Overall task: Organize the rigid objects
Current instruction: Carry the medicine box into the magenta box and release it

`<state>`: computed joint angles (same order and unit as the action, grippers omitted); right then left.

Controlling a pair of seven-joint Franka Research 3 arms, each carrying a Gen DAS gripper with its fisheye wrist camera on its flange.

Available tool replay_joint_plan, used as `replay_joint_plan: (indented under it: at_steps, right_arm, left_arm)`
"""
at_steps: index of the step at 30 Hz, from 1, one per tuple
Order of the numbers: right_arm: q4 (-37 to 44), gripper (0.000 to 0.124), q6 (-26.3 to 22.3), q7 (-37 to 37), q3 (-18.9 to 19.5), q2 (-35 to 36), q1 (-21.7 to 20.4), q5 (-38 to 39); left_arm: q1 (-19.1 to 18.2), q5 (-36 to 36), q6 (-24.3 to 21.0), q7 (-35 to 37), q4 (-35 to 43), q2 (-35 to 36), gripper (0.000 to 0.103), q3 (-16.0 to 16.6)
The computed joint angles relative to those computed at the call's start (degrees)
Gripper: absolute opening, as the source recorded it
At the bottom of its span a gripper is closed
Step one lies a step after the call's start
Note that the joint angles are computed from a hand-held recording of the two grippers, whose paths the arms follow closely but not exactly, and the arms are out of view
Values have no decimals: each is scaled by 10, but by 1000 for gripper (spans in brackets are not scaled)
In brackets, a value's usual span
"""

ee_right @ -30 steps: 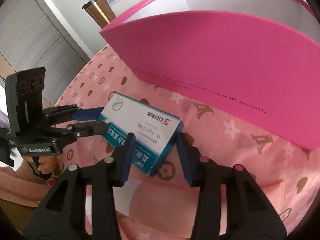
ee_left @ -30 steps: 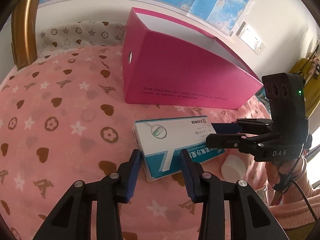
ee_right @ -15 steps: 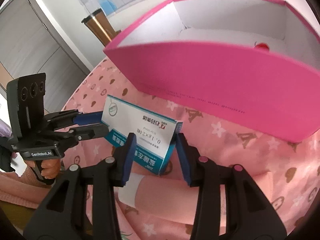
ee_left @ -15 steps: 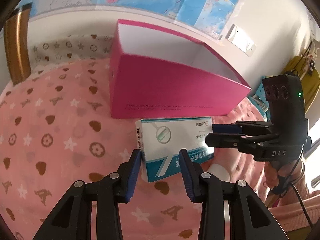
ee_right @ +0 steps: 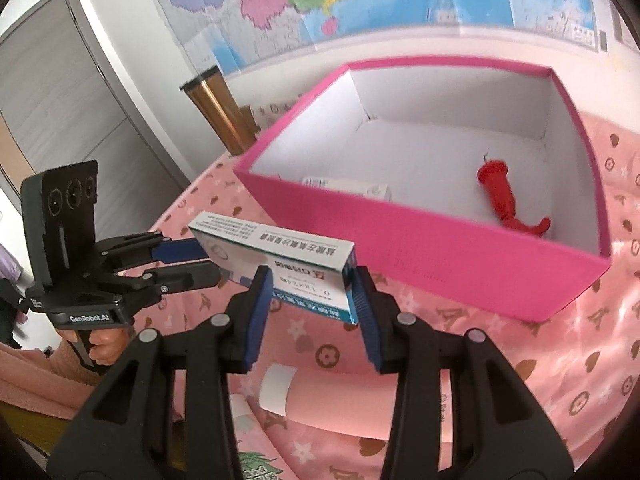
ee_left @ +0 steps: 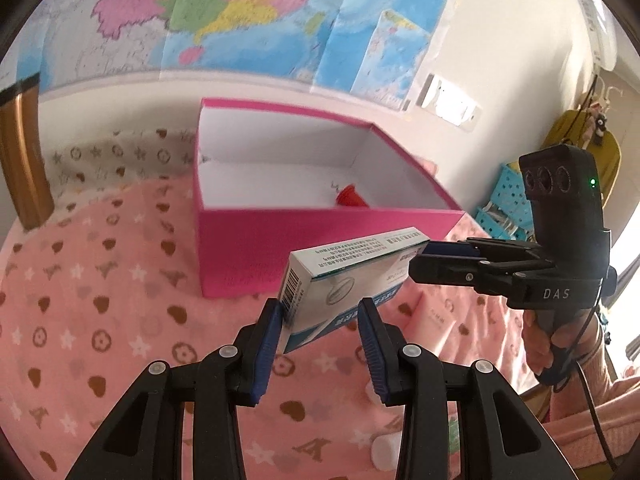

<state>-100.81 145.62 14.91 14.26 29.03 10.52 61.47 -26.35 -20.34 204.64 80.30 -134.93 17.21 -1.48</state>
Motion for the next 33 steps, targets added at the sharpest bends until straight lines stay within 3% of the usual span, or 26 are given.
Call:
replay_joint_plan:
  at_steps: [4,7,13,16,20,27,30,33]
  right_arm:
    - [1,44,-1,-20,6,-13,-7,20]
    - [8,44,-11,-32,6,-18,-10,36]
    - [50,44,-13,-25,0,-4,-2,39]
    - [82,44,-9,-7,-1,15,3,28]
    - [139,44,-21,53,-6,55,11,-18]
    - [226,44,-53,157,-6,126,17,-108]
    - [259,44,-80,194,-5,153,15,-139]
    - [286,42,-95,226,-7,174,20,-169]
  left_arm:
    - [-8,-8,4,24,5,-12,39,8]
    - [-41,-62,1,84,17,-19,39,31]
    - [-56,-128,-18,166,54,-21,39,48]
    - [-24,-100,-28,151,68,-17,39,33]
    - [-6,-69,-56,115,90,-5,39,38]
    - [-35,-39,-134,59,130,26,39,97]
    - [-30,-22,-162,35,139,31,39,101]
    - [-43,-6,-183,8,144,35,39,124]
